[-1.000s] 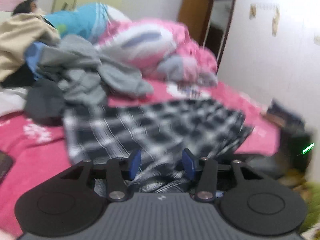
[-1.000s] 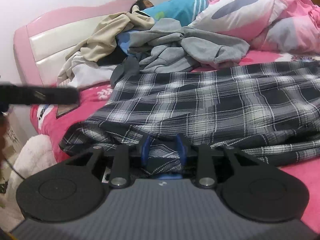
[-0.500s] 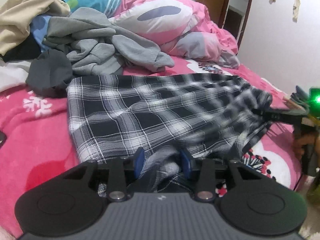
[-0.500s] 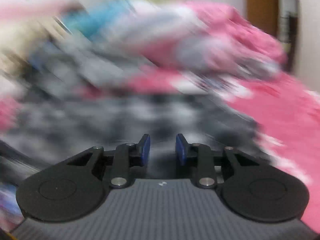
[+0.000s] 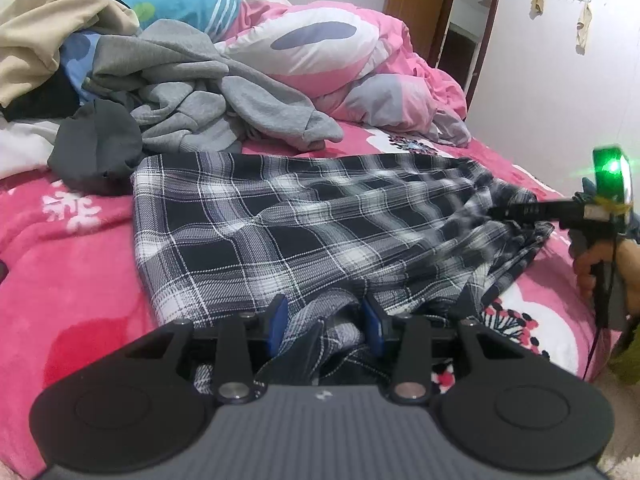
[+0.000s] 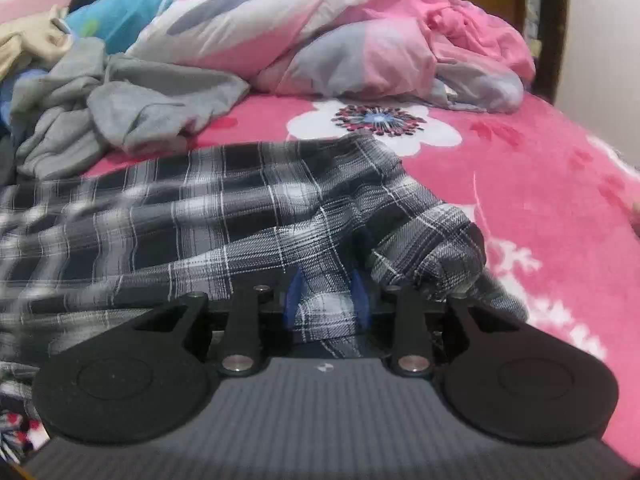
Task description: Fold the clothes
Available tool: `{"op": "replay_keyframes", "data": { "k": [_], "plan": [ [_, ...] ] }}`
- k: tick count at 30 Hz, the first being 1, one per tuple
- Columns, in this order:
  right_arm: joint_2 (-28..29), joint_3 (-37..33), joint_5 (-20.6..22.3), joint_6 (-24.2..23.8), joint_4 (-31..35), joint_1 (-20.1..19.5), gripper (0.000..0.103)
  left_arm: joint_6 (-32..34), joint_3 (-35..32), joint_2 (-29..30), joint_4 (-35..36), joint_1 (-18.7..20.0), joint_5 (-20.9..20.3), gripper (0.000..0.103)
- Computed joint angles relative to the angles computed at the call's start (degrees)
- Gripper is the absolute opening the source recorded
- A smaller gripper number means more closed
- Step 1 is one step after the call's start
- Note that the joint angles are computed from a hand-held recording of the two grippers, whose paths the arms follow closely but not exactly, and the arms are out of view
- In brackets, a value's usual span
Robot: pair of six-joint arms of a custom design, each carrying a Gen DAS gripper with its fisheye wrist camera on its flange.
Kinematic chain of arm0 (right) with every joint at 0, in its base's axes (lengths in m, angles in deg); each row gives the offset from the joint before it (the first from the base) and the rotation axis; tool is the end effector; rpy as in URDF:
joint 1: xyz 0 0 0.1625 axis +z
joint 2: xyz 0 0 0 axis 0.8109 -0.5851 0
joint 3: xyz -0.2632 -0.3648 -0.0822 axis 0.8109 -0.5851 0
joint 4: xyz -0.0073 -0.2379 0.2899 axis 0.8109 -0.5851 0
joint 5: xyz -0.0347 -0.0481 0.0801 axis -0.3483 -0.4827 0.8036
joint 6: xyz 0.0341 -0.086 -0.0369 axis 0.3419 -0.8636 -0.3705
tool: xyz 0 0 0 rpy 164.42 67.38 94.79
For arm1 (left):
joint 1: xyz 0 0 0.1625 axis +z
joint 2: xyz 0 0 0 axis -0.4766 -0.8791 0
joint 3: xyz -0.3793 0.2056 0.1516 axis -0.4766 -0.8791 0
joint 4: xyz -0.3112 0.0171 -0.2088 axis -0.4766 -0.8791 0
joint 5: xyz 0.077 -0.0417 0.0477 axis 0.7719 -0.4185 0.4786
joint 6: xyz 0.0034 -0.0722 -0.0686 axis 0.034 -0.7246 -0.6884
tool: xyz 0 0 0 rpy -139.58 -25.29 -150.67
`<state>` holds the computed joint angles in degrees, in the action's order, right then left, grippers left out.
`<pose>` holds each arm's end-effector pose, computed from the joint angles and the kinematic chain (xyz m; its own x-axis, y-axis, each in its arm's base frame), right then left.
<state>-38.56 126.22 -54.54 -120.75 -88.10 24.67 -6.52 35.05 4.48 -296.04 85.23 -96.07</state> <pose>-0.0366 -0.8487 0.2154 -0.6573 -0.3337 0.6758 -0.7244 0.5271 -0.4443 -0.1825 -0.6515 -0.0332 -0.8320 0.0005 -0.5548 0.4585 0.5637 -0.6871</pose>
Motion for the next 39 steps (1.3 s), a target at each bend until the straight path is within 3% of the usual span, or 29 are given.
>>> {"op": "replay_keyframes", "data": {
  "k": [3, 6, 8, 9, 11, 15, 17, 20, 23, 25, 29, 33, 36, 39],
  "plan": [
    [-2.5, 5.7, 4.3, -2.5, -2.2, 1.0, 0.028, 0.3, 0.7, 0.3, -2.5, 0.2, -1.0, 0.042],
    [-4.7, 9.4, 12.8, -7.1, 4.3, 1.8, 0.032, 0.6, 1.3, 0.4, -4.5, 0.4, -1.9, 0.042],
    [-3.9, 8.2, 14.0, -8.8, 10.6, 2.5, 0.033, 0.7, 1.7, 0.6, -6.2, 0.5, -2.4, 0.042],
    [-2.7, 6.5, 12.1, -8.9, 13.4, 3.0, 0.033, 0.7, 1.9, 0.8, -7.3, 0.6, -2.8, 0.042],
    [1.0, 1.3, 4.4, -7.0, 16.2, 4.0, 0.032, 0.7, 2.3, 1.3, -9.7, 0.9, -3.8, 0.042],
    [2.5, -0.5, -0.8, -2.9, 13.6, 6.2, 0.034, 1.7, 2.9, 1.8, -13.3, 1.5, -5.7, 0.042],
    [0.7, 0.8, 3.8, -3.3, 17.9, 7.0, 0.033, 2.0, 3.0, 2.1, -14.7, 1.8, -6.7, 0.042],
    [0.8, -2.5, 8.6, -5.4, 32.3, 8.7, 0.033, 2.6, 3.4, 2.4, -16.6, 2.0, -7.8, 0.042],
    [6.6, -11.1, 4.6, -7.8, 42.4, 10.9, 0.033, 2.9, 4.1, 2.7, -18.6, 2.3, -8.9, 0.042],
    [11.5, -15.7, -0.8, -9.0, 41.3, 12.0, 0.033, 3.0, 4.3, 2.7, -19.3, 2.5, -9.6, 0.042],
    [13.3, -15.4, -4.7, -12.1, 35.6, 13.6, 0.035, 2.4, 5.5, 2.5, -20.9, 3.2, -12.0, 0.042],
    [10.1, -10.6, -3.6, -13.2, 34.3, 14.5, 0.035, 2.0, 6.1, 2.4, -22.1, 3.8, -13.9, 0.041],
    [12.5, -14.9, -1.9, -9.0, 39.7, 15.1, 0.035, 1.8, 6.5, 2.3, -22.5, 3.9, -14.3, 0.041],
    [17.1, -19.7, -4.0, -7.9, 39.0, 15.2, 0.036, 1.5, 6.6, 2.2, -22.8, 4.1, -14.9, 0.041]
  ]
}}
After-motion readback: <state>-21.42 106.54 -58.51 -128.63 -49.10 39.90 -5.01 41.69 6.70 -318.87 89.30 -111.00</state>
